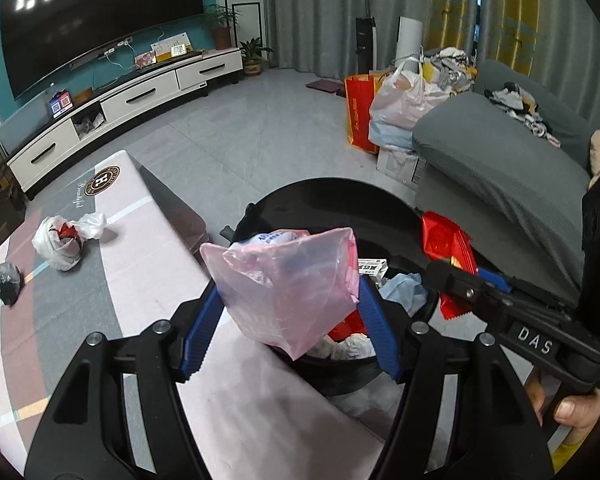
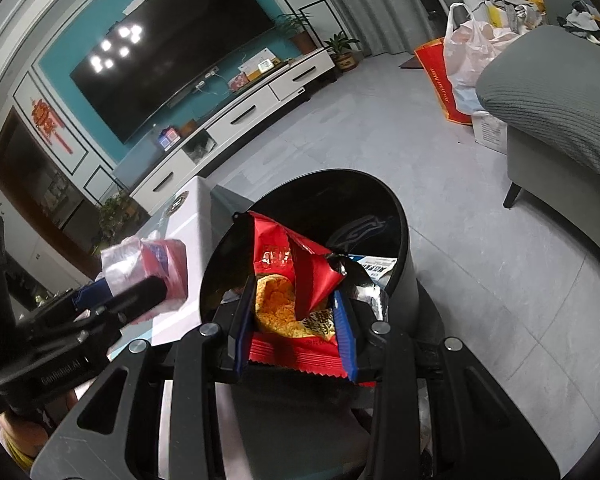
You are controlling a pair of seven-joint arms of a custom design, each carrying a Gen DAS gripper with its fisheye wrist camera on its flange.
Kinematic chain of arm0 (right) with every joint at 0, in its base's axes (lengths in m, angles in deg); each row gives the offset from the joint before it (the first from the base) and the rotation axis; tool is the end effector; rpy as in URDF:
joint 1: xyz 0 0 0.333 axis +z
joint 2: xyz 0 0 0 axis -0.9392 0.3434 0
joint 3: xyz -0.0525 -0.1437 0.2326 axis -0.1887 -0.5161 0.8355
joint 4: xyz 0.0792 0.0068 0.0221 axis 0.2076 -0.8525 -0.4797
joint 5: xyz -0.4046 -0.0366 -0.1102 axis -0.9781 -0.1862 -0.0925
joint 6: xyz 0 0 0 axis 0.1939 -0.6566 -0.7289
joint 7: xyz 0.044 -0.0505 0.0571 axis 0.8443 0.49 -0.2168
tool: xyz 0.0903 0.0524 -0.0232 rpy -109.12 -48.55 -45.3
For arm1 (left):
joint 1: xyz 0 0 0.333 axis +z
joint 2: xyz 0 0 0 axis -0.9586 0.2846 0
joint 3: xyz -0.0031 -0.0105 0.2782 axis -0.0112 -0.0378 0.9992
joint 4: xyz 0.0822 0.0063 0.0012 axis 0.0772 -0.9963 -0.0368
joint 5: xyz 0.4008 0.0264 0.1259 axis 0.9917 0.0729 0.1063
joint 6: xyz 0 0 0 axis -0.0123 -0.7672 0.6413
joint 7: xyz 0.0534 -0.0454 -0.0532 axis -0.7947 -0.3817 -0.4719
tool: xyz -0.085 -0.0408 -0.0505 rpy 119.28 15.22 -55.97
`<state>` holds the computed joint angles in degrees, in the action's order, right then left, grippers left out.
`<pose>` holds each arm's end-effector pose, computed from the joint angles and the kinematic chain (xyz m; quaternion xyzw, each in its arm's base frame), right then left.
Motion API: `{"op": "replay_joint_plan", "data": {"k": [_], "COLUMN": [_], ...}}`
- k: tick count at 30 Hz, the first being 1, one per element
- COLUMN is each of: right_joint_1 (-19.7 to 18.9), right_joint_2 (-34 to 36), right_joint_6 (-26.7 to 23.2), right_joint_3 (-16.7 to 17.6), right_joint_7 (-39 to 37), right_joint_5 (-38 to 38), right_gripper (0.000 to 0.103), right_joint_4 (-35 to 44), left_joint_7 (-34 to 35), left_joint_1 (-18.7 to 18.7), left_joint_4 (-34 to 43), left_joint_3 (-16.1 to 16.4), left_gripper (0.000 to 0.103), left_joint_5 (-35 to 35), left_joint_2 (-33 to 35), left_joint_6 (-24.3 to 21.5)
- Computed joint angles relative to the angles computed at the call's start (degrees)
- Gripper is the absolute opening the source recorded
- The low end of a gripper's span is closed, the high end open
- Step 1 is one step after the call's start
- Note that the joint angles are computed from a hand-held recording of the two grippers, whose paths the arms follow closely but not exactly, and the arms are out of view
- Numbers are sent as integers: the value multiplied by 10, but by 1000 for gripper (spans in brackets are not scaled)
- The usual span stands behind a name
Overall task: Collect trash
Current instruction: 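Lower the pink bag with the left gripper while the right lowers the red packet into the bin, opening both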
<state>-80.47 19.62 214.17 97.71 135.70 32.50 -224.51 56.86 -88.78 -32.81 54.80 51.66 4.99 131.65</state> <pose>0.4703 0.2062 0.3934 -0.4951 0.7440 -0.1290 0.4298 0.5448 -0.3167 0.4491 -0.4675 0.8090 -0.2951 0.1997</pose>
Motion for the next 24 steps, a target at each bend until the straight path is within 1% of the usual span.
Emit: {"op": "replay_joint_plan", "data": {"k": [4, 5, 7, 10, 11, 13, 14, 15, 16, 17, 19, 21, 24], "right_joint_1": [-67, -73, -113, -157, -163, -184, -194, -208, -213, -223, -226, -190, -184], "right_joint_2": [16, 21, 23, 30, 36, 41, 42, 42, 43, 43, 47, 52, 50], "right_joint_6": [-3, -4, -10, -20, -20, -25, -27, -28, -29, -32, -32, -30, -28], "right_joint_3": [56, 60, 94, 130, 131, 147, 154, 165, 167, 175, 172, 133, 122], "right_joint_7": [11, 13, 27, 50, 53, 68, 76, 87, 94, 103, 117, 119, 137], "right_joint_5": [-12, -18, -37, -71, -83, -105, -115, -126, -135, -145, -158, -160, -179], "right_gripper": [36, 36, 36, 37, 37, 38, 42, 44, 44, 47, 52, 58, 63], "right_joint_4": [18, 22, 32, 46, 49, 57, 61, 63, 64, 66, 68, 66, 65], "left_joint_7": [-17, -18, -20, -22, -21, -14, -12, -11, -12, -14, -10, -8, 6], "left_joint_1": [-3, -3, -4, -4, -4, -2, -2, -3, -3, -3, 0, 1, 6], "left_joint_4": [23, 25, 31, 40, 43, 46, 47, 48, 48, 49, 51, 49, 46], "left_joint_3": [1, 1, 1, 1, 0, -2, -2, -2, -2, -1, -3, -3, -7], "left_gripper": [68, 68, 68, 69, 69, 71, 72, 73, 73, 74, 77, 78, 82], "left_joint_5": [27, 29, 37, 45, 46, 40, 40, 41, 43, 43, 33, 30, 9], "left_joint_2": [24, 28, 34, 43, 45, 49, 50, 52, 52, 53, 54, 53, 49], "left_joint_6": [-6, -7, -8, -10, -11, -10, -8, -7, -5, -5, -3, -1, 1]}}
